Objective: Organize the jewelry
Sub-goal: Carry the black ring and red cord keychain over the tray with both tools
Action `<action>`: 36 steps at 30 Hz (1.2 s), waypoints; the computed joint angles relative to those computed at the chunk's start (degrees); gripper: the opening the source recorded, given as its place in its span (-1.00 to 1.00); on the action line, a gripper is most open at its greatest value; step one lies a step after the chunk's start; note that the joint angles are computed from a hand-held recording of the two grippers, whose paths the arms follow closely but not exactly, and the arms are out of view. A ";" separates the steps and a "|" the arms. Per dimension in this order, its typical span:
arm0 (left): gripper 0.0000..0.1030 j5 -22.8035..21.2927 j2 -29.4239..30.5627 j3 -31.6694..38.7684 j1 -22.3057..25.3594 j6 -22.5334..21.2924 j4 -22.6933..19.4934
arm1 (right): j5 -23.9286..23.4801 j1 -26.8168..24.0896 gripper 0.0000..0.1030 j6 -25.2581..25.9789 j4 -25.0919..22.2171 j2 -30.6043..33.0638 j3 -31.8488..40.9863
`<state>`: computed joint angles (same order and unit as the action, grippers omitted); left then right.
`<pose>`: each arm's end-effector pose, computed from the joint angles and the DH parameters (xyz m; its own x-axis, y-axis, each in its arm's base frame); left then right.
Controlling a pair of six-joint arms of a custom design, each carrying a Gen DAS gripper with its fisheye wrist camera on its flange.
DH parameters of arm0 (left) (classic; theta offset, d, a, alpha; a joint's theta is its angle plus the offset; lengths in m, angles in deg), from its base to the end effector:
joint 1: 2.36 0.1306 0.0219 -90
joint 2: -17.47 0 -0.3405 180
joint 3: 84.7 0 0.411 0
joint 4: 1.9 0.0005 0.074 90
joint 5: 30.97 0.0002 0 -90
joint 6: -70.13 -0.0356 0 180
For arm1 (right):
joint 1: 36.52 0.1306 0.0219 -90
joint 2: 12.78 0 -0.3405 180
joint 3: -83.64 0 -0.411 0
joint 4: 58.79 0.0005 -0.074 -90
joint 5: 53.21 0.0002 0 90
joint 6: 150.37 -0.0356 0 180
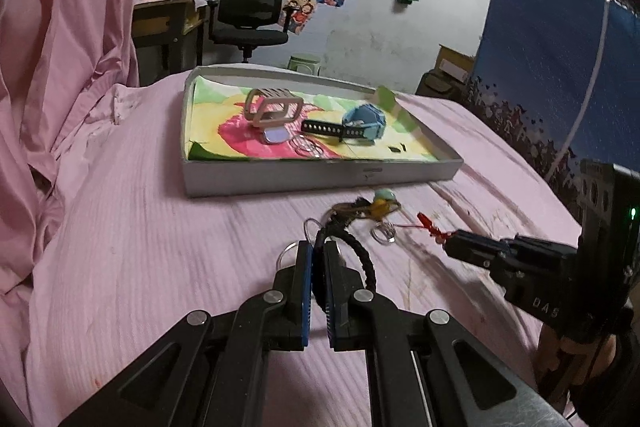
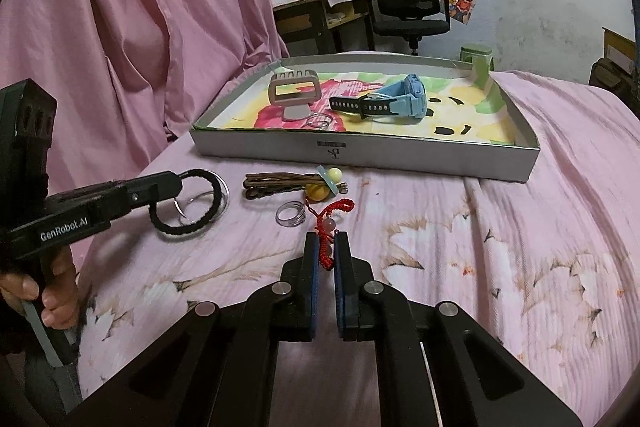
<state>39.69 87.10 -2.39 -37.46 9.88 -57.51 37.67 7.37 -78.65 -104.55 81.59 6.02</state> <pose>0.3198 -0.2110 0.4666 -0.6546 -0.1122 -0.7476 0.0223 0.9856 -0.1675 0.3909 0.3746 0.4601 -0.6336 -0.1744 -0.7537 -0.5115 0.8253 0.2391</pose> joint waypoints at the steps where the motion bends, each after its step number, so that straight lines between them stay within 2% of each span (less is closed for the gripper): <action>1: -0.89 0.08 0.01 0.01 -0.15 0.03 -0.26 | -0.04 0.01 -0.88 -0.09 0.21 -0.30 -0.37; 8: -0.89 0.07 -0.81 -0.90 -1.76 1.00 -1.81 | -0.42 -0.07 -0.88 -0.82 1.06 -1.40 -1.78; 14: -0.89 -3.16 -1.50 -1.21 -3.43 0.71 -0.74 | -0.25 0.09 -0.88 -0.86 1.78 -1.94 -2.50; 21: -0.89 -8.00 -1.27 0.17 -4.62 -0.26 2.53 | 1.86 0.65 -0.88 -0.40 4.73 -3.98 -4.49; 25: -0.89 -12.67 -0.48 0.89 -5.55 -1.04 4.42 | 2.94 0.60 -0.88 -0.91 7.79 -5.15 -5.85; 31: -0.89 -19.01 0.36 1.29 -6.85 -3.87 8.17 | 5.68 0.94 -0.88 -0.74 12.85 -6.24 -6.73; 36: -0.89 -22.03 0.76 1.50 -6.56 -5.90 11.27 | 7.86 1.30 -0.88 0.35 15.25 -5.49 -5.36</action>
